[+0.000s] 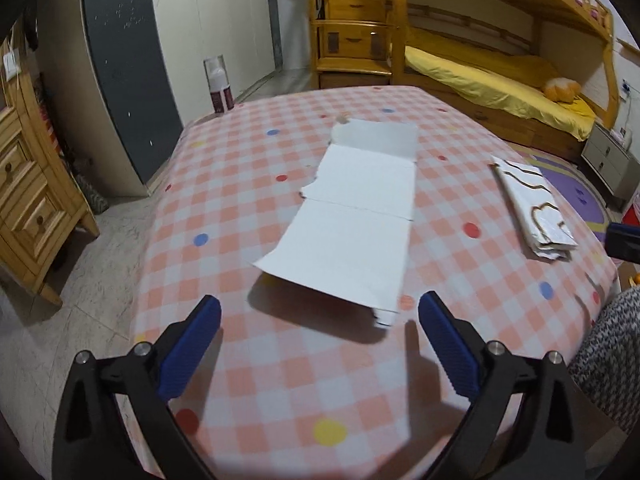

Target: Collect trash

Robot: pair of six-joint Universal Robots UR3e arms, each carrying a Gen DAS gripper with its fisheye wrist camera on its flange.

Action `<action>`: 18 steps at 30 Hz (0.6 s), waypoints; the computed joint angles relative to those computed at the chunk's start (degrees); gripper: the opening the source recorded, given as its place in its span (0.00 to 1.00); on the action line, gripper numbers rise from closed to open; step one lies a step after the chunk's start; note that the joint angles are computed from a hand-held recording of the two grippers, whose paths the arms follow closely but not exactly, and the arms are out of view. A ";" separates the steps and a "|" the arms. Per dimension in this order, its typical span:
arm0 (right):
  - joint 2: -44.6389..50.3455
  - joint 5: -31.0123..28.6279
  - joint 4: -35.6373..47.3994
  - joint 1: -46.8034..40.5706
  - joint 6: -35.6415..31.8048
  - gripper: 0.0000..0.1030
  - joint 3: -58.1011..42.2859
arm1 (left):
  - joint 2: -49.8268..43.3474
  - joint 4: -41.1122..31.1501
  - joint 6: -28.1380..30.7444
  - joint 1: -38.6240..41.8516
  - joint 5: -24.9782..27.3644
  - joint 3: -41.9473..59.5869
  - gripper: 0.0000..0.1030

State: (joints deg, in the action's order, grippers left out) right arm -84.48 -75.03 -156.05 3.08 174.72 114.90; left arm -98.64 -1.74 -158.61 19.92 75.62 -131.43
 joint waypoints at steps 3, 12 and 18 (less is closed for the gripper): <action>-0.36 -0.46 -0.37 -0.08 0.22 0.32 0.51 | -2.68 -0.22 0.58 1.98 -2.88 1.54 0.93; -0.75 -0.32 -0.42 -0.99 0.42 0.32 1.44 | -1.03 -7.47 8.71 2.32 -12.17 2.39 0.90; -0.51 -0.54 -0.70 -1.21 0.51 0.32 1.85 | 4.41 -15.06 11.74 3.59 -18.14 -0.13 0.89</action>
State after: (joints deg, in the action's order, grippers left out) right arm -84.99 -75.57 -156.75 1.87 175.24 116.76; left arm -94.24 -16.81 -146.87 23.51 57.48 -131.56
